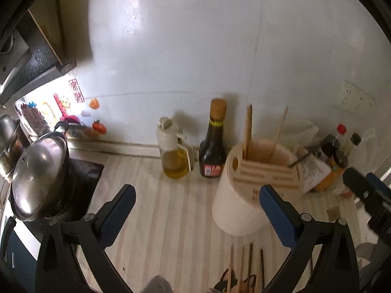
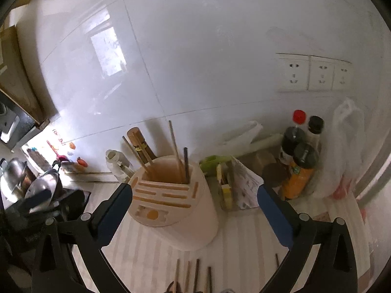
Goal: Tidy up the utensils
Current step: 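Move both tools down to the remaining chopsticks on the cat-print mat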
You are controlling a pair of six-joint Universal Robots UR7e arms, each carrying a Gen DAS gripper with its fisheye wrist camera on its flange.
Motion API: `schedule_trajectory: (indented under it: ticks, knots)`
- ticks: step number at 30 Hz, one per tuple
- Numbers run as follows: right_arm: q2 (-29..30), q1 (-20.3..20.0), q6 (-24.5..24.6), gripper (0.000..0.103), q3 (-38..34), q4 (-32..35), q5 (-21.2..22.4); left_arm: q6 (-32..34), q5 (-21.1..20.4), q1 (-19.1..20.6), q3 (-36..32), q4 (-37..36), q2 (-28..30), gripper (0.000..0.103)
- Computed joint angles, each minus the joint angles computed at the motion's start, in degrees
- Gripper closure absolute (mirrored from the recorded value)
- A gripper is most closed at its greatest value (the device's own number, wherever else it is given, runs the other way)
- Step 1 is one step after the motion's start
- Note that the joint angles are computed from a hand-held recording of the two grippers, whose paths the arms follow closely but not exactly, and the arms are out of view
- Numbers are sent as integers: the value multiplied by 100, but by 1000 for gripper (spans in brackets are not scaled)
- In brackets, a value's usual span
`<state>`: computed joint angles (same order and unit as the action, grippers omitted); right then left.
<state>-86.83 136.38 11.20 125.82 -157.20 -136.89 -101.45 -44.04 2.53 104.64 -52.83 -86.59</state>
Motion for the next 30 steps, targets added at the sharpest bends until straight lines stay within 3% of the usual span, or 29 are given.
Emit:
schedule_trajectory:
  ticks: [4, 9, 12, 14, 15, 17, 22, 27, 29, 30]
  knots:
    - [-420, -120, 521, 0, 281, 759, -22, -127, -365, -137, 269, 4, 41, 0]
    - [-1098, -543, 1242, 0, 723, 2091, 95, 237, -1118, -91, 1057, -920, -178, 2]
    - [-1633, -1017, 1608, 14, 1065, 2800, 199, 464, -1498, 21, 1460, -1479, -232, 6]
    - [-1995, -1407, 1613, 33, 1276, 3043, 348, 783, -1790, 175, 1769, -2040, -279, 28]
    - [-2181, -1644, 1635, 35, 1379, 3198, 403, 997, -1991, 291, 1943, -2422, -283, 32]
    - [-2457, -2019, 1493, 45, 1543, 3274, 492, 1311, -2253, 457, 2185, -2960, -246, 53]
    - [-2862, -2858, 1053, 49, 1849, 3376, 444, 1831, -2708, 710, 2551, -3767, 148, 60]
    - [-2606, -3334, 519, 54, 1958, 3192, 347, 2119, -2887, 859, 2648, -4052, 497, 83]
    - [-2449, -3388, 372, 67, 1966, 3140, 335, 2156, -2881, 865, 2684, -4149, 511, 97]
    - [-2308, -3423, 288, 73, 1976, 3111, 257, 2158, -2894, 884, 2676, -4130, 542, 97]
